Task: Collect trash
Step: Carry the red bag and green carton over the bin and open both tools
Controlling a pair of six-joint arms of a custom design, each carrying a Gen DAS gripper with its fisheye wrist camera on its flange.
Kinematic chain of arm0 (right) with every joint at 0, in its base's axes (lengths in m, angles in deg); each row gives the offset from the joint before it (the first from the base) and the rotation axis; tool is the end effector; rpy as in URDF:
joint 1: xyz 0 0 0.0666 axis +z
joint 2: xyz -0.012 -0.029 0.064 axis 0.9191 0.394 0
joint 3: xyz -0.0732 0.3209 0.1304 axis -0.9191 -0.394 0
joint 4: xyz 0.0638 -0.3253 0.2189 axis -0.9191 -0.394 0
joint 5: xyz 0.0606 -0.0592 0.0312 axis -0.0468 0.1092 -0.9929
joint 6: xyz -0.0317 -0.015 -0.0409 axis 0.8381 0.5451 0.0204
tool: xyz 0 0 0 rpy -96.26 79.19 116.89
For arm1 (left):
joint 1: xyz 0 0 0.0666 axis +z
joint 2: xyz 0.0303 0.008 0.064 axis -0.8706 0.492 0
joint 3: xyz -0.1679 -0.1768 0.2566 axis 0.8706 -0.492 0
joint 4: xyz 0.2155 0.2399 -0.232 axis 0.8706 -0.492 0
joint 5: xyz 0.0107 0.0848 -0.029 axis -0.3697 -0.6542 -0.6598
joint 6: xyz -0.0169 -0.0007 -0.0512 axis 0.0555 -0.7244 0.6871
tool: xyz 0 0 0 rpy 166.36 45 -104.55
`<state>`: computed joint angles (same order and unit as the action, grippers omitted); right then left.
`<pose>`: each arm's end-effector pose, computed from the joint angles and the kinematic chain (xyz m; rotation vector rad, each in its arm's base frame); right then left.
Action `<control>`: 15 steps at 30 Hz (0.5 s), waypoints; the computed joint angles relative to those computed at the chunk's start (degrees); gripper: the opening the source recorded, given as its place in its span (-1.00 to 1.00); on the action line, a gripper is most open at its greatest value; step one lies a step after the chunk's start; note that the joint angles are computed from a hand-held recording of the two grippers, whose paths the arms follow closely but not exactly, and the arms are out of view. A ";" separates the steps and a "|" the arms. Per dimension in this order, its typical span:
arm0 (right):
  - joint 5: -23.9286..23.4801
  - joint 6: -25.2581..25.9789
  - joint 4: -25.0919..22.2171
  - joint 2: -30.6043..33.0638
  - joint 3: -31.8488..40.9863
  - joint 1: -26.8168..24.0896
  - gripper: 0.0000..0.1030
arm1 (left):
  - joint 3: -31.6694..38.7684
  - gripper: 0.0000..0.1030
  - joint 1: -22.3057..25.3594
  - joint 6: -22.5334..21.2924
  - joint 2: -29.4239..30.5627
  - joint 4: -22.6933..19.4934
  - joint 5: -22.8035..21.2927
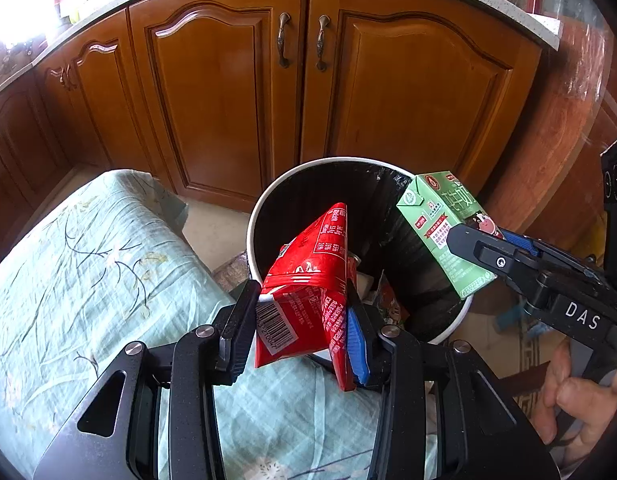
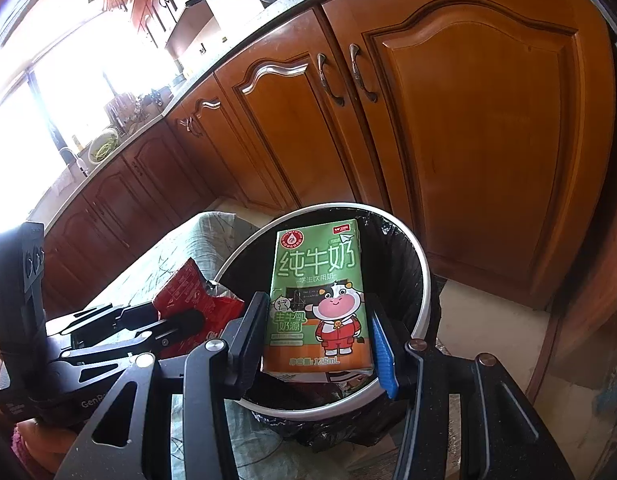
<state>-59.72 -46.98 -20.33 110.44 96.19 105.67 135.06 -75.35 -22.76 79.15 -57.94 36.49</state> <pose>0.5574 0.4329 0.4497 0.2634 2.2492 0.3609 0.6423 -0.1785 0.4576 0.6467 2.3631 -0.2973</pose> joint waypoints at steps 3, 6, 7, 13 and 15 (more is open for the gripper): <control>-0.36 0.17 -1.19 0.77 1.35 -0.31 -0.07 | 3.35 -0.26 -0.45 -0.36 2.09 -1.47 -0.53; -0.72 0.13 -1.89 1.08 1.90 -0.63 -0.07 | 6.80 -0.25 -0.76 -0.90 4.22 -3.33 -0.87; -0.74 0.15 -2.25 1.31 2.28 -0.71 -0.07 | 7.92 -0.25 -0.87 -1.03 4.92 -3.94 -1.03; -1.08 0.36 -4.08 2.31 4.10 -1.05 -0.07 | 12.97 -0.25 -1.22 -1.73 8.13 -7.16 -1.44; -1.27 0.40 -5.06 3.16 5.46 -1.24 -0.07 | 14.44 -0.25 -1.36 -1.73 9.07 -7.95 -1.65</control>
<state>-61.00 -46.58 -25.39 113.60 101.65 104.43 149.50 -76.71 -24.48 88.22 -65.88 34.84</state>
